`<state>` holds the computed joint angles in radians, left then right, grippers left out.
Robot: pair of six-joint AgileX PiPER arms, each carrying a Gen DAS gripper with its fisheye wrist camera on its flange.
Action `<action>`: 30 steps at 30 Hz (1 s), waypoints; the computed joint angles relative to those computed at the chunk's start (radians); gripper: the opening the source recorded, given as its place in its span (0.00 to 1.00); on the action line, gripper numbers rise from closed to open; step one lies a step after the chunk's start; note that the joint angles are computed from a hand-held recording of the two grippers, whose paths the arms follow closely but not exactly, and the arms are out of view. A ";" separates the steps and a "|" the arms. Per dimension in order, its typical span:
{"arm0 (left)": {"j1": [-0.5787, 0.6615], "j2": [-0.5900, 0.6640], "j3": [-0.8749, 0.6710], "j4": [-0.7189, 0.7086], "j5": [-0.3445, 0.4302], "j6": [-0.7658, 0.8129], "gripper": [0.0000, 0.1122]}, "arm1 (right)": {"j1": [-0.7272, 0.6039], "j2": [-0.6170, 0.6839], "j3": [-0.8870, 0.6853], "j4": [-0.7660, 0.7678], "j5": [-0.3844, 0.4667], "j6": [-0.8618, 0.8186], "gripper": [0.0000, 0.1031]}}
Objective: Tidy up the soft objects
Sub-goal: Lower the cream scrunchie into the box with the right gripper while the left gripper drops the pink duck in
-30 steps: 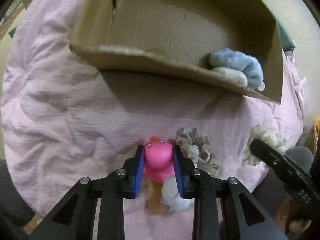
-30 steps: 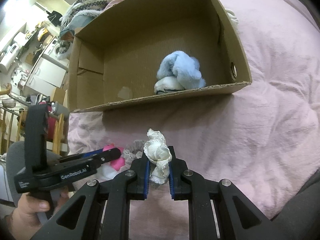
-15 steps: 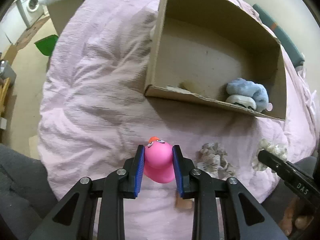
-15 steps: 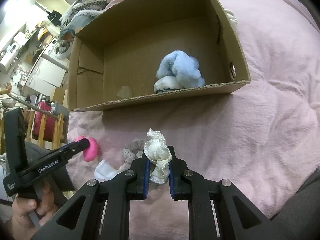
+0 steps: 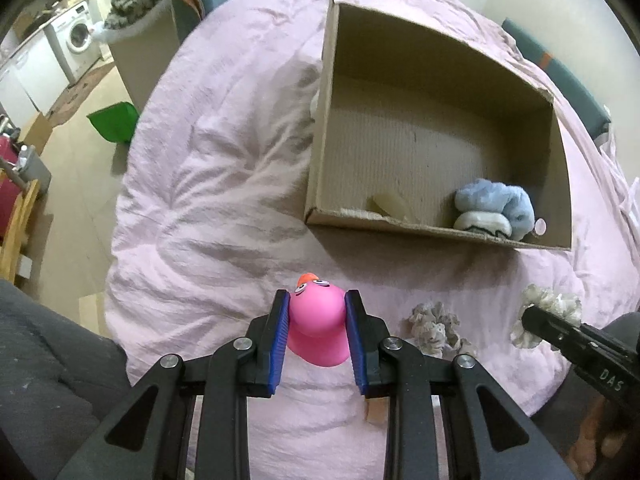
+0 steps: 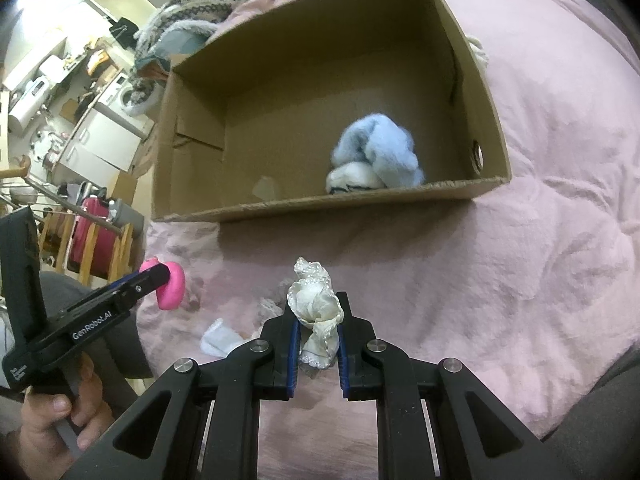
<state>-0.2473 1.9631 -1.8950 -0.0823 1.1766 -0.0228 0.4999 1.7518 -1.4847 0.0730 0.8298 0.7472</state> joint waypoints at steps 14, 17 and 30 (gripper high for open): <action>-0.022 0.011 -0.169 0.043 -0.103 0.026 0.22 | -0.038 -0.073 0.009 -0.129 -0.142 -0.005 0.16; -0.048 0.049 -0.219 0.079 -0.143 0.047 0.22 | -0.072 -0.055 -0.011 -0.114 -0.152 -0.034 0.16; -0.104 0.228 -0.400 0.055 -0.182 0.106 0.22 | -0.106 0.098 -0.153 -0.092 -0.081 -0.052 0.16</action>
